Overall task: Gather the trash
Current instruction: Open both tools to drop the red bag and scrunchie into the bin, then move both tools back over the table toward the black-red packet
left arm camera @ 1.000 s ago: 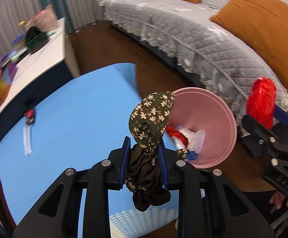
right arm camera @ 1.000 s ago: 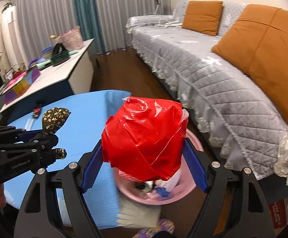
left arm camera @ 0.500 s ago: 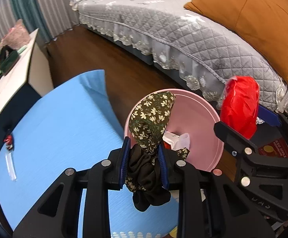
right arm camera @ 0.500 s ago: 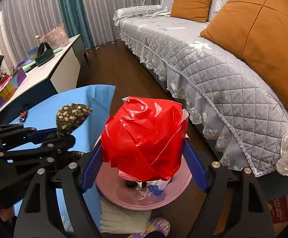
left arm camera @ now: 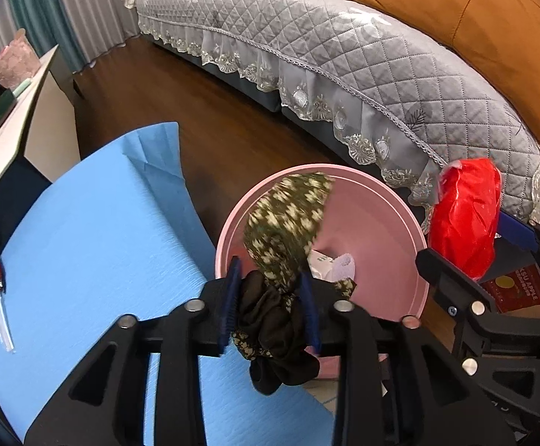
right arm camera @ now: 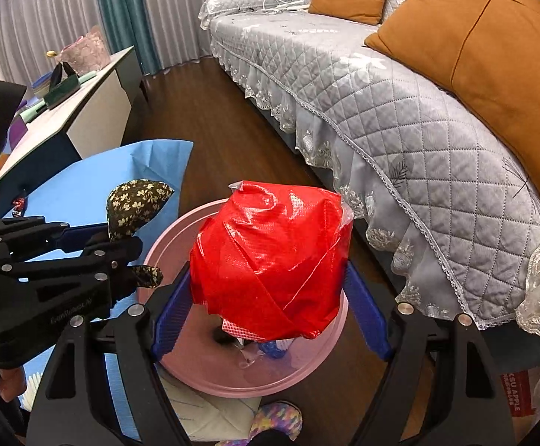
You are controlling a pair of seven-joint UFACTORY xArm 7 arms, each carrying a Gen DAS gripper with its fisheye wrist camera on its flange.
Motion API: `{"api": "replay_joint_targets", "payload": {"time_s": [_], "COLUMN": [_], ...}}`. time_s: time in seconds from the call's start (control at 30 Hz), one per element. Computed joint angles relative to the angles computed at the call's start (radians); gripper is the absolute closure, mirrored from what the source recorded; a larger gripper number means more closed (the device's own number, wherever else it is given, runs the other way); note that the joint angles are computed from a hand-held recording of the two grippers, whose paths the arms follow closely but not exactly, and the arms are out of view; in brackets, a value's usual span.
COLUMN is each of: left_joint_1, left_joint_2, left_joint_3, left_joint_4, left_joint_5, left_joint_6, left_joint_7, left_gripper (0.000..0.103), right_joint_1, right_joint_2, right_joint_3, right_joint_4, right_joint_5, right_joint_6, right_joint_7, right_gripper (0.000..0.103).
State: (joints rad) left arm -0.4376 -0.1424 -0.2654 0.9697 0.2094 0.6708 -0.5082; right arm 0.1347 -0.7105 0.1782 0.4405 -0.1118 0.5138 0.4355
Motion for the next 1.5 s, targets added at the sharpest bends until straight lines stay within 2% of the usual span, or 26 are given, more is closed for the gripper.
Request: {"api": "replay_joint_targets", "payload": {"time_s": [0.03, 0.07, 0.13, 0.23, 0.53, 0.73, 0.87, 1.1, 1.5], "left_joint_1": [0.0, 0.005, 0.012, 0.014, 0.019, 0.036, 0.057, 0.109, 0.266], "left_joint_2": [0.004, 0.008, 0.017, 0.012, -0.007, -0.099, -0.222, -0.474, -0.916], "left_joint_3": [0.001, -0.003, -0.006, 0.006, 0.002, 0.001, -0.002, 0.0, 0.053], "left_joint_4": [0.0, 0.002, 0.011, 0.001, -0.008, -0.061, -0.141, -0.278, -0.45], "left_joint_5": [-0.002, 0.018, 0.056, 0.048, 0.084, 0.085, 0.08, 0.053, 0.039], "left_joint_6": [-0.01, -0.009, 0.005, -0.01, 0.024, 0.044, 0.055, 0.14, 0.354], "left_joint_7": [-0.003, -0.024, -0.056, -0.058, -0.08, -0.09, -0.077, -0.014, 0.087], "left_gripper": [0.053, 0.048, 0.026, 0.018, 0.017, 0.017, 0.017, 0.017, 0.017], "right_joint_1": [-0.002, -0.015, -0.037, -0.046, -0.032, -0.026, -0.012, 0.039, 0.14], "right_joint_2": [0.002, 0.003, 0.003, 0.002, 0.009, -0.009, -0.015, -0.022, 0.092], "right_joint_3": [0.0, 0.009, 0.019, 0.015, 0.017, 0.027, 0.034, 0.055, 0.162], "right_joint_4": [0.0, -0.001, 0.0, -0.003, 0.006, 0.015, 0.029, 0.067, 0.196], "right_joint_5": [-0.002, -0.01, -0.026, -0.03, -0.044, -0.046, -0.038, -0.003, -0.011], "right_joint_6": [-0.002, -0.004, 0.001, 0.0, 0.008, 0.014, 0.018, 0.003, -0.047], "right_joint_7": [0.001, 0.012, 0.032, 0.054, 0.05, 0.061, 0.077, 0.113, 0.171], "right_gripper": [0.023, 0.023, 0.016, 0.011, 0.011, 0.011, 0.01, 0.01, 0.01]}}
